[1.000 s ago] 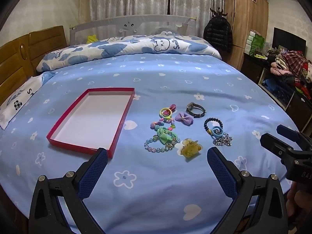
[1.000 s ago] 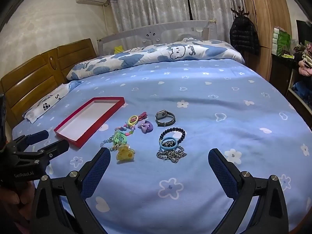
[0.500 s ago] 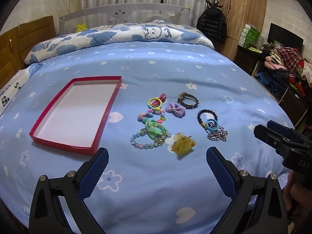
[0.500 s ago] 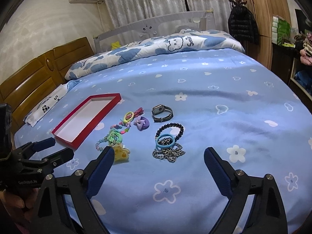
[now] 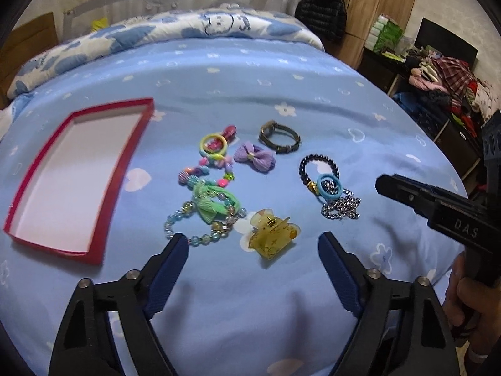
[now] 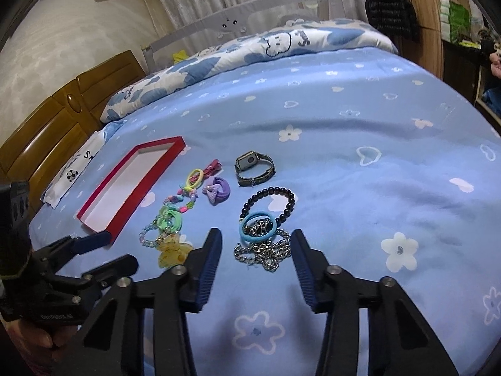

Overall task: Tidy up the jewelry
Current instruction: 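Grasp the blue hair tie with the right tool while the left tool grasps the yellow claw clip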

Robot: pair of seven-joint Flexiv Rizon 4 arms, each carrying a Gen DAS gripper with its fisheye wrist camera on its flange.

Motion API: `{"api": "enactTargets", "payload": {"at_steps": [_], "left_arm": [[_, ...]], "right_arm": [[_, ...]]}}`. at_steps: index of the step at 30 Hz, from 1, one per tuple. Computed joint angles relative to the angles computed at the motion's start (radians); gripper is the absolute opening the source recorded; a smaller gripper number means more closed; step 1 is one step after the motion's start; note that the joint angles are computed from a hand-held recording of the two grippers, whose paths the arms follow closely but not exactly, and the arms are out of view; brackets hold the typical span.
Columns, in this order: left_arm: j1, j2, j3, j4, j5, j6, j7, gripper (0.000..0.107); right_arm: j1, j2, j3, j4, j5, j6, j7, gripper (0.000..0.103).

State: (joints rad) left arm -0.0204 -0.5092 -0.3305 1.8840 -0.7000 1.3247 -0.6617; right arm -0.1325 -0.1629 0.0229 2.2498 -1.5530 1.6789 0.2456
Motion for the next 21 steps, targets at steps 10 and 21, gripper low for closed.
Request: {"api": "enactTargets", "payload": {"at_steps": [10,21], "left_arm": [[-0.047,-0.085,0.057,-0.124,0.117,-0.102,-0.095,0.067],[-0.059,-0.132,0.069,-0.176,0.167,-0.164,-0.131,0.045]], "right_arm": [[0.005,-0.103,0.143,-0.013,0.561,-0.081,-0.486,0.028],[0.008,-0.179,0.224,-0.074,0.863,-0.168,-0.748,0.015]]}}
